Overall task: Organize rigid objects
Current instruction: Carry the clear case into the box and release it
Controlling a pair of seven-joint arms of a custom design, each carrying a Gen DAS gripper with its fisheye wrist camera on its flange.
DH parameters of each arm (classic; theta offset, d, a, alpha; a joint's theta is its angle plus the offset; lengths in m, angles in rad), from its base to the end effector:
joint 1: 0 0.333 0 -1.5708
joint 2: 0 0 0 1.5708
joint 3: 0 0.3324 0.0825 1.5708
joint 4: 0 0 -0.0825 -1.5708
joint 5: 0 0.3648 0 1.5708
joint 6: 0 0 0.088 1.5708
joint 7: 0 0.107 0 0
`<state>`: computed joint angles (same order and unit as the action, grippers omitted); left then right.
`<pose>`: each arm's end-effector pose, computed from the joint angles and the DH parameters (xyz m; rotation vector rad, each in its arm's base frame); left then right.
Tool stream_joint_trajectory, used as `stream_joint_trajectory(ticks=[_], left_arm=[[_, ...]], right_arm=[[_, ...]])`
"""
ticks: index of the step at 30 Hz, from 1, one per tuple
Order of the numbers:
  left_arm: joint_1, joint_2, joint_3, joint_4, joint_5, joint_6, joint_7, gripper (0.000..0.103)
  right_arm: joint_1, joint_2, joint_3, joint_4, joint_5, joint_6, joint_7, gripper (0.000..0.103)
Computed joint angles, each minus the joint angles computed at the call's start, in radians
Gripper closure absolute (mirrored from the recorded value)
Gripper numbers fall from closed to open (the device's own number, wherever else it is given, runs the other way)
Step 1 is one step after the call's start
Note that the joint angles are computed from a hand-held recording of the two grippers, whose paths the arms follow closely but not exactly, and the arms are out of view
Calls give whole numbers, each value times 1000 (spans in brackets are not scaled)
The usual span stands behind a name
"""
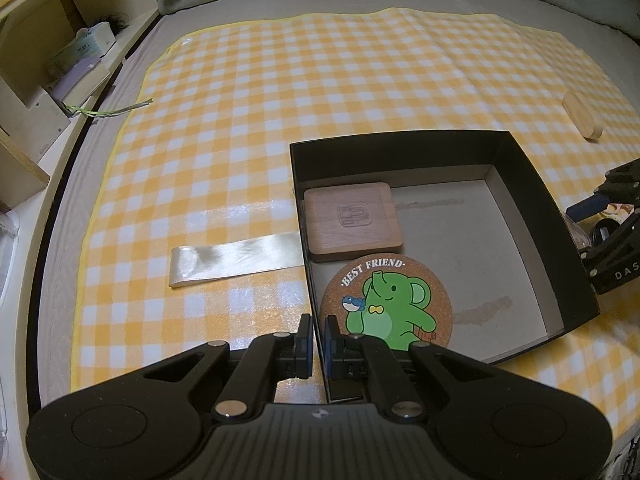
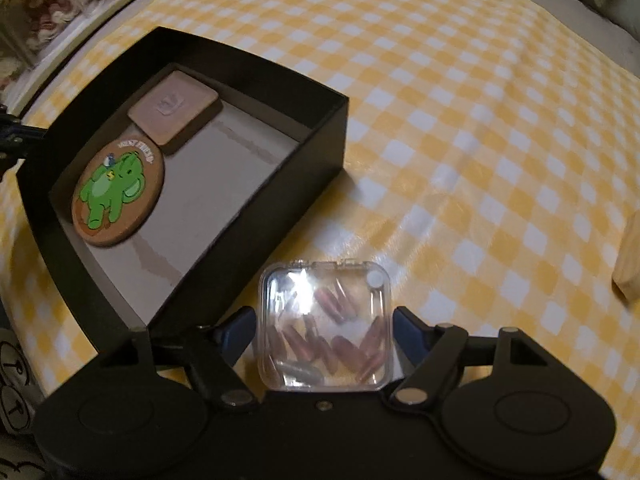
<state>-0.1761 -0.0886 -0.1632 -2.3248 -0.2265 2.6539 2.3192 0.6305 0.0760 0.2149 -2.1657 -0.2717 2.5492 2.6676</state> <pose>0.4865 -0.1665 0.4479 -0.9140 2.6747 -0.4856 0.3704 0.4204 0.4213 -1.9297 2.0334 -0.1548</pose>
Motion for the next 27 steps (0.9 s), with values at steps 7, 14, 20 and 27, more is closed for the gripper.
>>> stream_joint_trajectory(ticks=[7, 14, 20, 27], left_arm=[[0, 0, 1, 1, -1, -2, 0, 97], [0, -1, 1, 1, -2, -3, 1, 97], [0, 0, 1, 1, -2, -4, 1, 97], [-1, 1, 2, 1, -7, -2, 3, 97]], right_arm=[[-6, -3, 6, -19, 46, 14, -83, 27], [4, 4, -9, 22, -3, -104, 91, 27], [-14, -41, -15, -11, -54, -121, 262, 28], [-42, -119, 14, -15, -261, -112, 530, 28]])
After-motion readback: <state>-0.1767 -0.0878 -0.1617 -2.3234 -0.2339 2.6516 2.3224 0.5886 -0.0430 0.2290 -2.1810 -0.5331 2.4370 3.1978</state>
